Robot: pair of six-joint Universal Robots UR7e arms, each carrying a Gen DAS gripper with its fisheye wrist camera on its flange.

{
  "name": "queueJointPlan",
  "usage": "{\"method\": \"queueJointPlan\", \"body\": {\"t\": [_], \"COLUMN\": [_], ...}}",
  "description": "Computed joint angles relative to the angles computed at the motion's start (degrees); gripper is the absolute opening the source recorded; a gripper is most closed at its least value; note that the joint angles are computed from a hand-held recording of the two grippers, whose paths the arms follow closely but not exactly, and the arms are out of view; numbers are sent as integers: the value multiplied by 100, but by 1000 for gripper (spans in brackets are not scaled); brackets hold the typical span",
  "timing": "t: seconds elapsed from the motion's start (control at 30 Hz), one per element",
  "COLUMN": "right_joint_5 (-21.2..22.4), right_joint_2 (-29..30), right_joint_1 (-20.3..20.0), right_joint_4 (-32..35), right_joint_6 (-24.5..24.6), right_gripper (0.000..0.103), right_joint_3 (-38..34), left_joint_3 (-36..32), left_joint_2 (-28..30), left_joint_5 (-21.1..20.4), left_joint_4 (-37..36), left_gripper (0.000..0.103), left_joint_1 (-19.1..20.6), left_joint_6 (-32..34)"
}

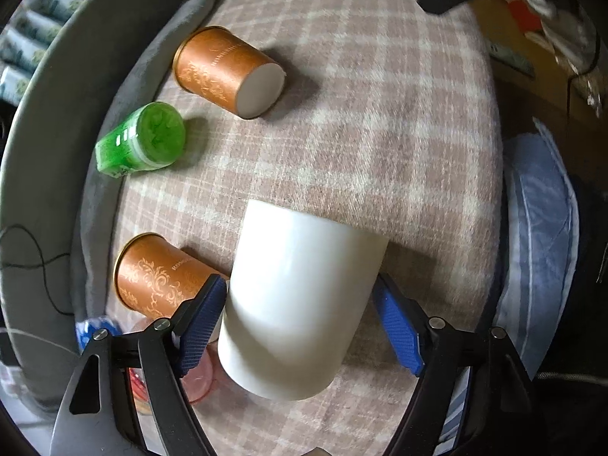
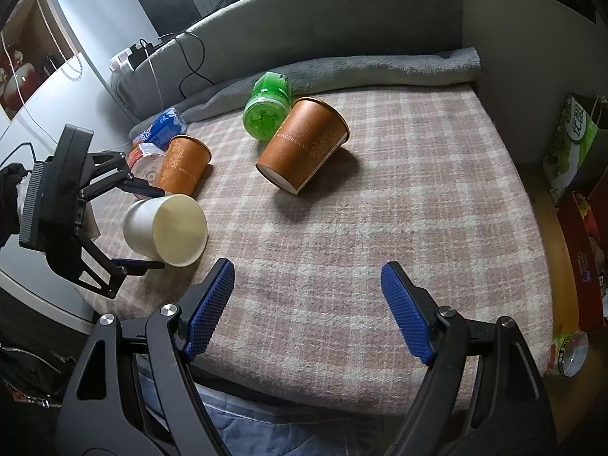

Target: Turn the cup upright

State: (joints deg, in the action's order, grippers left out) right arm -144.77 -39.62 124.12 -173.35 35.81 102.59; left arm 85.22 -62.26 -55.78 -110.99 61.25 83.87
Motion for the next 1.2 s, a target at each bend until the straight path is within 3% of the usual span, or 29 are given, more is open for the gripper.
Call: {"method": "queueJointPlan", "body": {"t": [0.37, 0.67, 0.87, 1.2], "right_joint_5": [51, 65, 110, 166], "right_joint_2": [142, 281, 443, 691], "right_joint_1": [5, 15, -8, -35], "right_joint_4": [11, -142, -451, -896], "right_joint_6": [-109, -261, -498, -809], "right_gripper": [82, 82, 82, 82], "right_joint_3": [-189, -342, -530, -780], "left_joint_3": [-777, -1378, -1379, -1133], "left_joint_2": [323, 449, 404, 356], "left_joint_5": [-555, -1762, -2562, -3163], "left_joint_4": [720, 1099, 694, 66], "left_gripper": [77, 76, 75, 74], "left_joint_1": [206, 544, 743, 900], "left_joint_6": [-1110, -2263, -2847, -3341]}}
